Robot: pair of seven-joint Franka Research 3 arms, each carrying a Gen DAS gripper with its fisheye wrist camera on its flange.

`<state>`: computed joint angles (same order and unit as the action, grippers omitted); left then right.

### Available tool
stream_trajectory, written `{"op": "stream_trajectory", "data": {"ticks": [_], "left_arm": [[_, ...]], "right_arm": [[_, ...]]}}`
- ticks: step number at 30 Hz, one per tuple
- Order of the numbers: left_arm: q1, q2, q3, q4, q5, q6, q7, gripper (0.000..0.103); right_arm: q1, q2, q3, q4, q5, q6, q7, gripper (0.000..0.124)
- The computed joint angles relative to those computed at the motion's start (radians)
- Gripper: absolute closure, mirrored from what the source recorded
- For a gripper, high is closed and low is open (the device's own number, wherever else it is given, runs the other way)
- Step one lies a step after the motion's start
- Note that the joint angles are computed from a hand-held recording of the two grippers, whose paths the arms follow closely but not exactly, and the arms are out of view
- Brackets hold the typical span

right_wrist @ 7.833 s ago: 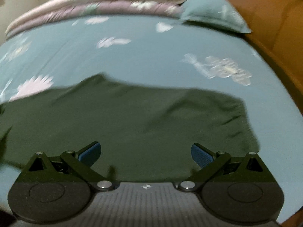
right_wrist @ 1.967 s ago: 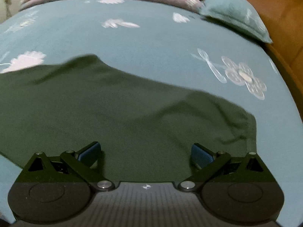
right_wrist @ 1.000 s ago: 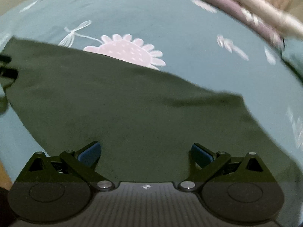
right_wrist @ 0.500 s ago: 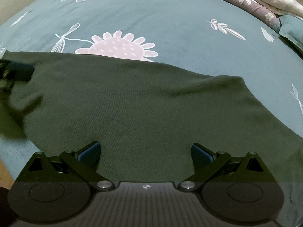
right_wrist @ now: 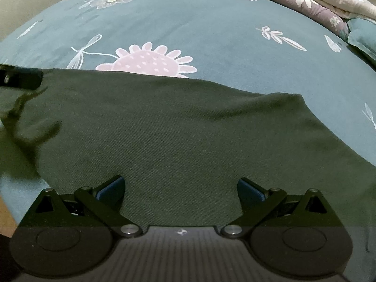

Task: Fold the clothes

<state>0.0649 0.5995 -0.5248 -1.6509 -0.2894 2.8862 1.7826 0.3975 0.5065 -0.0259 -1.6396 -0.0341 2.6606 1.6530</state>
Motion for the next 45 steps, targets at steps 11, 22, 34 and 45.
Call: {"op": "stream_trajectory", "data": {"ticks": [11,22,34,45], "left_arm": [[-0.082,0.011,0.089,0.054,0.149,0.023,-0.112,0.008],[0.002,-0.196,0.054,-0.265,0.036,0.039,-0.141,0.007],[0.034,-0.220,0.045,-0.304,0.002,0.039,-0.116,0.006],[-0.104,-0.234,0.264,-0.320,0.211,0.107,-0.348,0.006]], "right_arm": [[0.002,-0.007,-0.001,-0.007,-0.002,0.004,0.001,0.021],[0.002,-0.001,-0.002,0.001,-0.001,-0.002,0.001,0.021],[0.009,0.003,-0.007,0.011,-0.011,-0.019,0.022,0.021],[0.012,0.028,-0.007,0.078,-0.027,-0.111,0.039,0.021]]}}
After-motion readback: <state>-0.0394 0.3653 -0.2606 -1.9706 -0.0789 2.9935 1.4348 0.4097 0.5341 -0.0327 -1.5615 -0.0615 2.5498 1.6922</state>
